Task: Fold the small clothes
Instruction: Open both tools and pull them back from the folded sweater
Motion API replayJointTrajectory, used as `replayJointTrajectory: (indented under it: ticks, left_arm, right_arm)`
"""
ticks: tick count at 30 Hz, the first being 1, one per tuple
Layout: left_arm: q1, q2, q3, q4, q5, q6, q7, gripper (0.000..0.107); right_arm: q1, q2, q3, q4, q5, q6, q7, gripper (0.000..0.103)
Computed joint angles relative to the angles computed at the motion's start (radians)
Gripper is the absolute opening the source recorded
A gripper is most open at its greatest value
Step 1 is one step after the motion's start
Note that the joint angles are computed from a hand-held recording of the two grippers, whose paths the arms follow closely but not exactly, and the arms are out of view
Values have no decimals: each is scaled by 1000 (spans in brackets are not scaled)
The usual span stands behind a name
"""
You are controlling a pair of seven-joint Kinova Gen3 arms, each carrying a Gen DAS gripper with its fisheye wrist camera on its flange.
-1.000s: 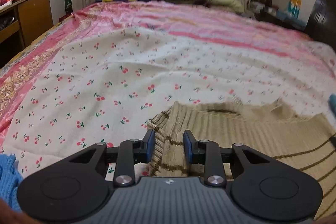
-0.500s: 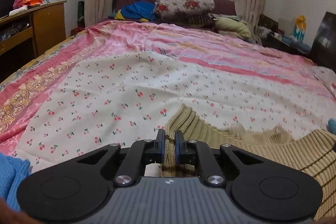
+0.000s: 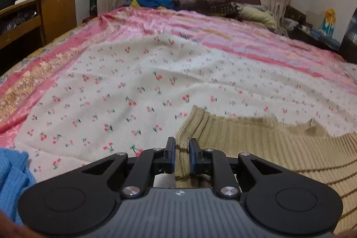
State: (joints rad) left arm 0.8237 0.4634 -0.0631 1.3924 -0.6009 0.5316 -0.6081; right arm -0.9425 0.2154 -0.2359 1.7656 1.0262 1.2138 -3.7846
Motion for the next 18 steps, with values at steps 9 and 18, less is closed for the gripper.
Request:
replayJointTrajectory:
  ticks: [9, 18]
  left_arm:
    - [102, -136, -64, 175, -238, -41, 194, 25]
    - [15, -213, 112, 315, -217, -67, 155, 25]
  right_arm:
    - [-121, -9, -75, -31, 25, 134, 67, 14]
    - [-189, 9, -78, -48, -36, 227, 85, 14]
